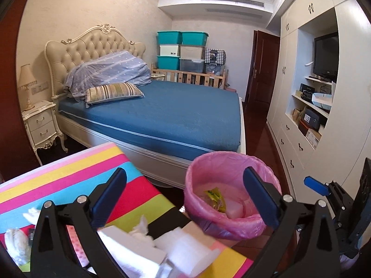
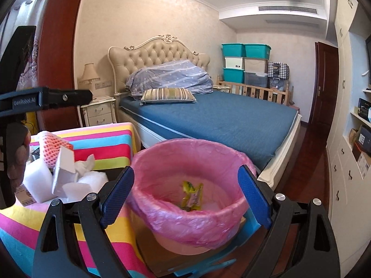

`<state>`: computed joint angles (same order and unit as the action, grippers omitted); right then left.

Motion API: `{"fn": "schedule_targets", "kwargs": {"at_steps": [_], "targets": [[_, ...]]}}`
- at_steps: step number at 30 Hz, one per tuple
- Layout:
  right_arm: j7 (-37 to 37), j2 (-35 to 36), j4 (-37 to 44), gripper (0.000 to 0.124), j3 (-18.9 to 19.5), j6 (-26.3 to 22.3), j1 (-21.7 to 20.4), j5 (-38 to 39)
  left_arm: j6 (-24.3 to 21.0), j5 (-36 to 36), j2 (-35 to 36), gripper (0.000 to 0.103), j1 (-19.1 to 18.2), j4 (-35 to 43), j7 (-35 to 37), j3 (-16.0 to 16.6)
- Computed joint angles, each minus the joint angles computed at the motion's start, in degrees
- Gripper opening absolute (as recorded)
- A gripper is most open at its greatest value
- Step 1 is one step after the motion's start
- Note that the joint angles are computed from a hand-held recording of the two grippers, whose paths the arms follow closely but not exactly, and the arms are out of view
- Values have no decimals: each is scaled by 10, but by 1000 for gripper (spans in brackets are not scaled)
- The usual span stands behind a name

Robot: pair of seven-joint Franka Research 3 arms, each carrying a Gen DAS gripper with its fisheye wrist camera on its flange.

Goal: Collect trash
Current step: 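Move both open tools back over the table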

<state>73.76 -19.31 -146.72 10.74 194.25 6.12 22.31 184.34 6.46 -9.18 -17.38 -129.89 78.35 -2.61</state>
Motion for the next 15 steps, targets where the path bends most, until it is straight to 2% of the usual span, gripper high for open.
{"fn": "schedule_targets", "kwargs": {"at_steps": [2,5,6,8,15], "targets": [[3,-2,-3,85,7,-5,1,2,1,18,-20,98,37,-17,-19,-23],[10,-1,-5,85,2,-13,18,-3,2,23,-55,98,40,-49,-30,-7],[11,-2,-7,85,2,-15,21,-5,2,27,-63,98,49,-58,-38,-10],[15,4,-7,85,4,-19,30,-10,1,30,-84,98,46,-80,-42,6],[30,22,1,85,-24,-34,92,-31,2,66,-160,98,116,-160,-71,-10]]}}
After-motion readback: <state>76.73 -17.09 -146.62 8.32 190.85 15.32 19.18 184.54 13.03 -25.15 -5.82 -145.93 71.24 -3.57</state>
